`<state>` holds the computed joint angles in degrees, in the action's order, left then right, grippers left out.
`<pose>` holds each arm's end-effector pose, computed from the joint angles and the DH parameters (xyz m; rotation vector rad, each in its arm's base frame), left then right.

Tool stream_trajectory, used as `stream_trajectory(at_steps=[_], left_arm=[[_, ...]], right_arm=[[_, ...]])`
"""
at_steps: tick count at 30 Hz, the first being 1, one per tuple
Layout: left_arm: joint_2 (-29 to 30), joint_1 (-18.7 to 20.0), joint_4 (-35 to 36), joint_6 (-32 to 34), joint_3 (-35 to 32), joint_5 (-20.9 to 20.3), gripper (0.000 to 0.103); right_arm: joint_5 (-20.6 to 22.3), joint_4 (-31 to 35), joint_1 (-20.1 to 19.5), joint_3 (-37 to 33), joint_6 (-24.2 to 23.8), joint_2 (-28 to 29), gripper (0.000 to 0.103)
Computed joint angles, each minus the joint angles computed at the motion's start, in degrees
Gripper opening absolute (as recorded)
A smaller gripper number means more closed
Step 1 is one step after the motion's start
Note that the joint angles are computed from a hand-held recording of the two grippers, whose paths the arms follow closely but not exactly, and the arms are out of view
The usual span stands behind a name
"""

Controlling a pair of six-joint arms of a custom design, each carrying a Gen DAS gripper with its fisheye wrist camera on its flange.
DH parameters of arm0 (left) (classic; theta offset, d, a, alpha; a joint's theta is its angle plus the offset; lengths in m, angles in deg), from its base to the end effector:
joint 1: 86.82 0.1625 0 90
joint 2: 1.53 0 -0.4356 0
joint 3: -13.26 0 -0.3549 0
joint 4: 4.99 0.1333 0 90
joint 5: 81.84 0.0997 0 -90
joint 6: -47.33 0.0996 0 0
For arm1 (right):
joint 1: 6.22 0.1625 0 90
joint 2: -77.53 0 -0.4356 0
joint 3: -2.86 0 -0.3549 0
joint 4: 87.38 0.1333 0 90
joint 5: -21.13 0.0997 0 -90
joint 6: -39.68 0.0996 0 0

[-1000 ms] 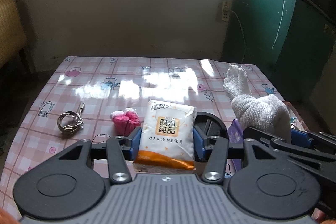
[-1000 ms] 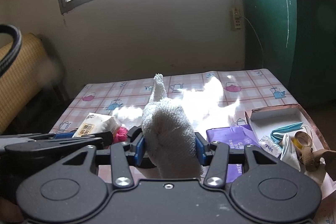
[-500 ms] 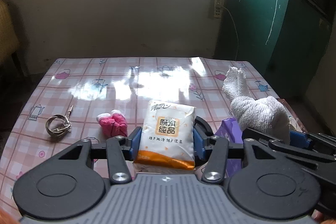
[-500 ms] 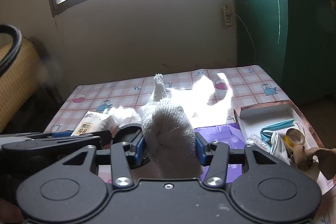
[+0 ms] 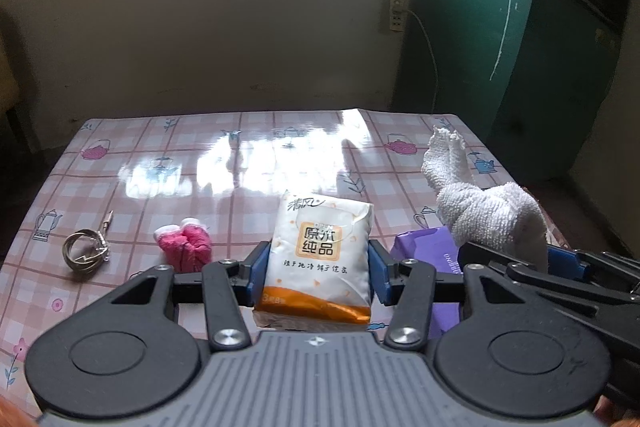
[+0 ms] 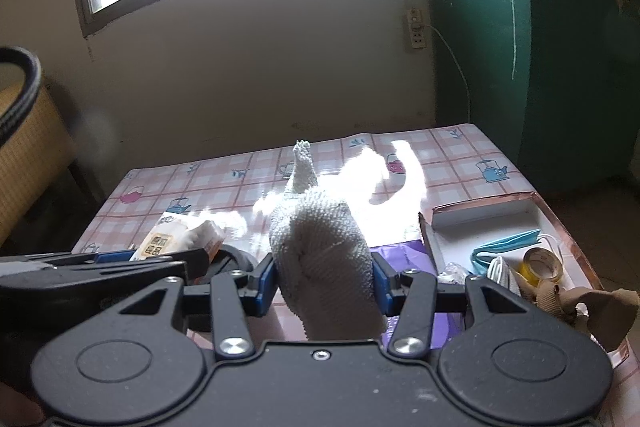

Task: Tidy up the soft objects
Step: 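Carry the tissue pack and white cloth in both tools over the box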

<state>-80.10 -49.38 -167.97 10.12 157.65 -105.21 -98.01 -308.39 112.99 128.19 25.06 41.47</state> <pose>-0.1298 -0.3824 0.2389 0.2003 2.1513 -1.0970 0.3126 -0.3854 0.0655 0.7152 -2.4528 1.0454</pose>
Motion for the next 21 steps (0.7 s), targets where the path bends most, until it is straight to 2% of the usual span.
stream_trajectory(at_steps=[21], left_arm=[[7.3, 1.5, -11.4, 9.9, -2.6, -2.5, 0.052]], right_arm=[[0.2, -1.8, -3.7, 1.6, -1.1, -2.8, 0.058]])
